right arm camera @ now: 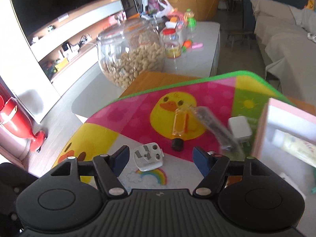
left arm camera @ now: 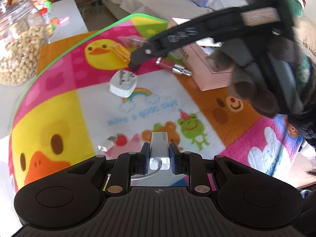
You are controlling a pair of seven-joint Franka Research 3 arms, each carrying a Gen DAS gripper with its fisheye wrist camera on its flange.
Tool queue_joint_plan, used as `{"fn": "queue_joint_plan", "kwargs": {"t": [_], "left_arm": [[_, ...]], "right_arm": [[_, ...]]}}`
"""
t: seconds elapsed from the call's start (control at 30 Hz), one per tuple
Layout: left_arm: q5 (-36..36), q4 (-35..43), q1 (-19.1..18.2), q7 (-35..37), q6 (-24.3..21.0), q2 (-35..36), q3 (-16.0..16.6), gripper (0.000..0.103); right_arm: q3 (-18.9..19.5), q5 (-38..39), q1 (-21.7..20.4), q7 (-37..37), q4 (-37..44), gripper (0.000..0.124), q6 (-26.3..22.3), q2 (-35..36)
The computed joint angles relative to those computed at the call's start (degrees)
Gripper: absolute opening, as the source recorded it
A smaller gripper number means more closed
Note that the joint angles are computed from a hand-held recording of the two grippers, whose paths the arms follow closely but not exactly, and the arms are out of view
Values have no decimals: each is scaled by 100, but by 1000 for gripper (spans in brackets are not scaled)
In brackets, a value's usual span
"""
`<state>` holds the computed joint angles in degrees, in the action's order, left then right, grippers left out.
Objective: Organize rigid objects
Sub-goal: 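Grasp the white USB adapter with the left tool, then grasp the orange screwdriver with the right tool while the left tool holds the adapter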
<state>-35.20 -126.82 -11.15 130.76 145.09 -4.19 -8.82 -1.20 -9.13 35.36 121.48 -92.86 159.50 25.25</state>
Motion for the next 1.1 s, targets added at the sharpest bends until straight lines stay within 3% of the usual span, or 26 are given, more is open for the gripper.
{"fn": "queue_joint_plan", "kwargs": {"t": [0.13, 0.17, 0.27, 0.43, 0.5, 0.63, 0.77, 0.9, 0.97, 1.1], "left_arm": [[-320, -167, -20, 485, 212, -33, 47, 24], [-312, -163, -15, 532, 184, -3, 51, 24], [-150, -161, 18, 503, 125, 82, 19, 24], [63, -77, 108, 113, 67, 294, -48, 25], [76, -84, 131, 101, 93, 293, -81, 25], [243, -132, 131, 64, 148, 255, -120, 25], [314, -152, 95, 77, 220, 254, -149, 24], [218, -105, 48, 181, -5, 222, -159, 24], [308, -56, 7, 123, -110, 194, -186, 24], [361, -68, -129, 90, -144, 70, -239, 24]], "right_arm": [[-370, -326, 295, 591, 658, 70, -325, 489], [-457, -405, 343, 769, 792, 63, -382, 585], [-243, -138, 102, 714, 1521, 44, -806, 1056], [-368, -90, 106, 806, 3038, 39, -1807, 2060], [-352, -68, 65, 782, 3289, 30, -1997, 2254], [-119, 108, -98, 513, 2441, 27, -1577, 1728], [197, 465, -271, 143, 799, 27, -912, 604], [417, 763, -357, -102, -1046, 27, -41, -738], [323, 490, -238, 155, -1743, 27, 233, -1288], [27, -1294, -28, 1999, -2936, 27, 593, -2296]]}}
